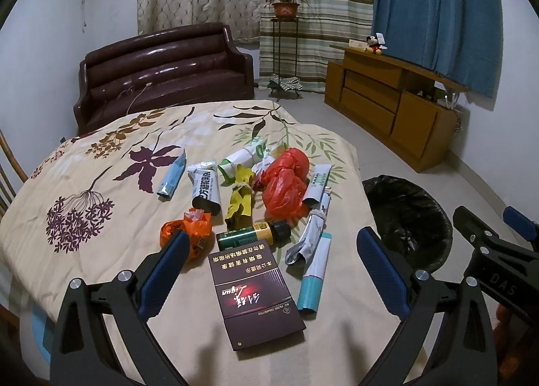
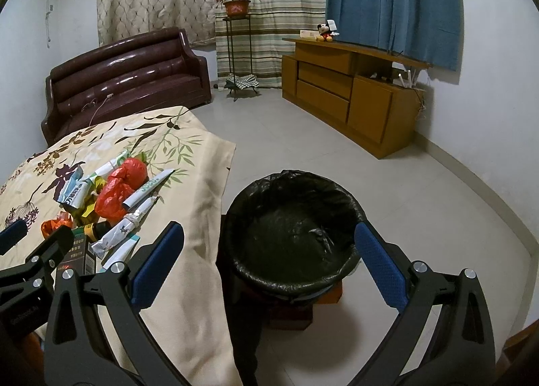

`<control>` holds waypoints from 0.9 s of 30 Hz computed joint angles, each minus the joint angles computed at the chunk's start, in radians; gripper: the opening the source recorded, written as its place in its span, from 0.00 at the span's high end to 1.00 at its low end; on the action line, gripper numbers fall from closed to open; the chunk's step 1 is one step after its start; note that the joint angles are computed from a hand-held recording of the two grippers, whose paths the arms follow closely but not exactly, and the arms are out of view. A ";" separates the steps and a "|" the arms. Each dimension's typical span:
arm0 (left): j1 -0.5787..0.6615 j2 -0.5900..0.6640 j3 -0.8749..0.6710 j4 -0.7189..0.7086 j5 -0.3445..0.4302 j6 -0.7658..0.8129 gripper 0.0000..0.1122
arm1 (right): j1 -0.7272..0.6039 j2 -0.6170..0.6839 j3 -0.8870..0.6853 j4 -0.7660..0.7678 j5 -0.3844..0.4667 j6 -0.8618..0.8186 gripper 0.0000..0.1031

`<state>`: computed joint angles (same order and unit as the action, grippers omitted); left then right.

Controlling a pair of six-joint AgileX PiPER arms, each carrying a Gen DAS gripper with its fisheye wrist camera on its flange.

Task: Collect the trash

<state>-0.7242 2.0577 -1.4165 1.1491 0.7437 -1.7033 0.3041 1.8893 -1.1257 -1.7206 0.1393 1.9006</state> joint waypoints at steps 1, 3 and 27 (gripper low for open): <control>0.000 0.002 -0.004 -0.001 0.001 0.003 0.14 | 0.001 0.000 0.000 0.000 0.002 0.001 0.04; 0.001 0.000 0.000 -0.001 -0.001 0.002 0.14 | -0.003 -0.002 0.001 0.014 -0.002 -0.016 0.04; -0.001 -0.003 0.021 0.011 -0.006 -0.021 0.14 | 0.003 -0.001 -0.001 0.037 0.005 -0.039 0.04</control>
<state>-0.7256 2.0545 -1.3957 1.1601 0.7375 -1.7243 0.3071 1.8884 -1.1270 -1.6837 0.1444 1.8618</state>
